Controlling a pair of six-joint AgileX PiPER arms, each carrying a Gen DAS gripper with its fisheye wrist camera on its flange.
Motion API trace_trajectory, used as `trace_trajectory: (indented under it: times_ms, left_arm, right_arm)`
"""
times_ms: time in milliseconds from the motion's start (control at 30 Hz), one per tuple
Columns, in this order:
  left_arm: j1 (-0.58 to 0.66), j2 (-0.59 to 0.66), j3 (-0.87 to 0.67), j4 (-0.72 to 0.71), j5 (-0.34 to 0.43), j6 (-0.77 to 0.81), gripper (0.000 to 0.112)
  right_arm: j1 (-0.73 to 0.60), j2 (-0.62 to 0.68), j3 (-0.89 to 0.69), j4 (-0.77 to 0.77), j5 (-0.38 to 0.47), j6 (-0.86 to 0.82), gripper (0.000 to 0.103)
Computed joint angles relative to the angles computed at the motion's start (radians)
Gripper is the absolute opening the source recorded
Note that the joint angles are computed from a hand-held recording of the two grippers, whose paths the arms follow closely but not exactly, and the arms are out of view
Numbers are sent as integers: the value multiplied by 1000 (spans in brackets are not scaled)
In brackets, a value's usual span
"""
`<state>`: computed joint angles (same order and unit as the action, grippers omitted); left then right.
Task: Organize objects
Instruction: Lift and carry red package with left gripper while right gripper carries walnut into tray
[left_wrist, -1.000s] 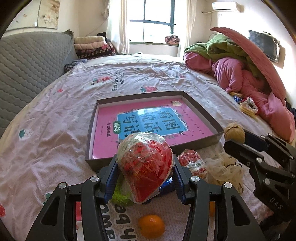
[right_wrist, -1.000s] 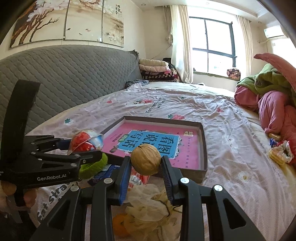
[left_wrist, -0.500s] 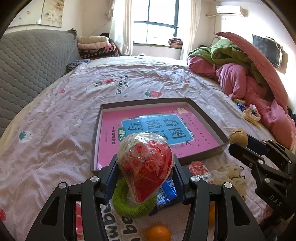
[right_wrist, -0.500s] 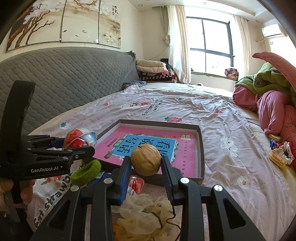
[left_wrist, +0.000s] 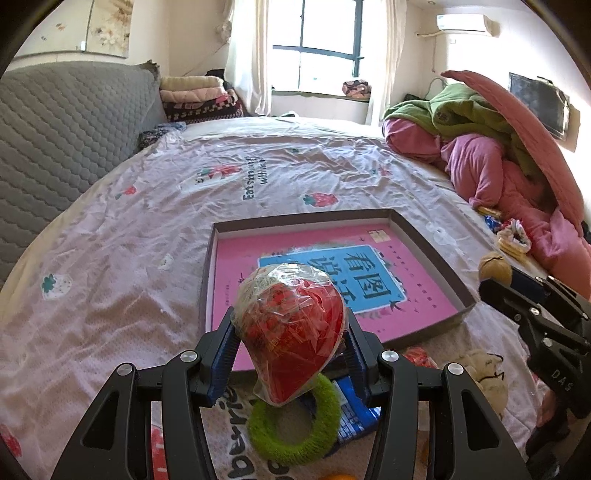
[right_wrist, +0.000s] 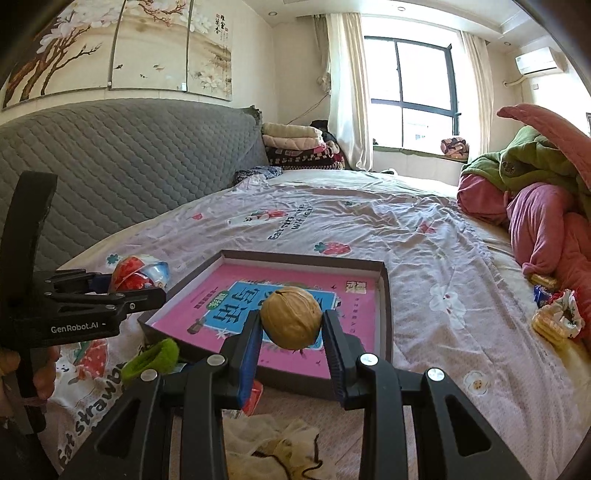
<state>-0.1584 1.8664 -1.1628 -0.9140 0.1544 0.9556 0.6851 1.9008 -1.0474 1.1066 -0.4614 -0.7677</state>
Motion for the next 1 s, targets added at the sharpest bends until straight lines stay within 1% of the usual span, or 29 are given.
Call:
trace_trajectory:
  times_ms: [67,133,267,467,567,700,900,1000]
  left_arm:
    - [2,6,-13,49,2,-50,54]
    - [5,11,-24,66,4,-69,54]
    - [7,24,-40,103,3,-114,54]
    - [14,53,-84,204,12,-214,54]
    - [16,69,-106,224,11,-232,54]
    - [30,97,-150,205,36,-212,54]
    - [43,153,-234,355,74,-367,54]
    - [44,176,-266,390,88,-401,54]
  right_arm:
    - [-2,-2,-3,-2,-1,-1,34]
    - [-6,-3,-5,-12,0,3,34]
    - [-14,5,-31,13,2,-48,34]
    - [-44,13,-60,29,15,-85,34]
    - [-58,19,-80,48,22,-125,34]
    - [-77,36,-111,87,36,-190,34]
    - [-110,67,-160,135,68,-265,34]
    - [-123,82,-183,152,79,-291,34]
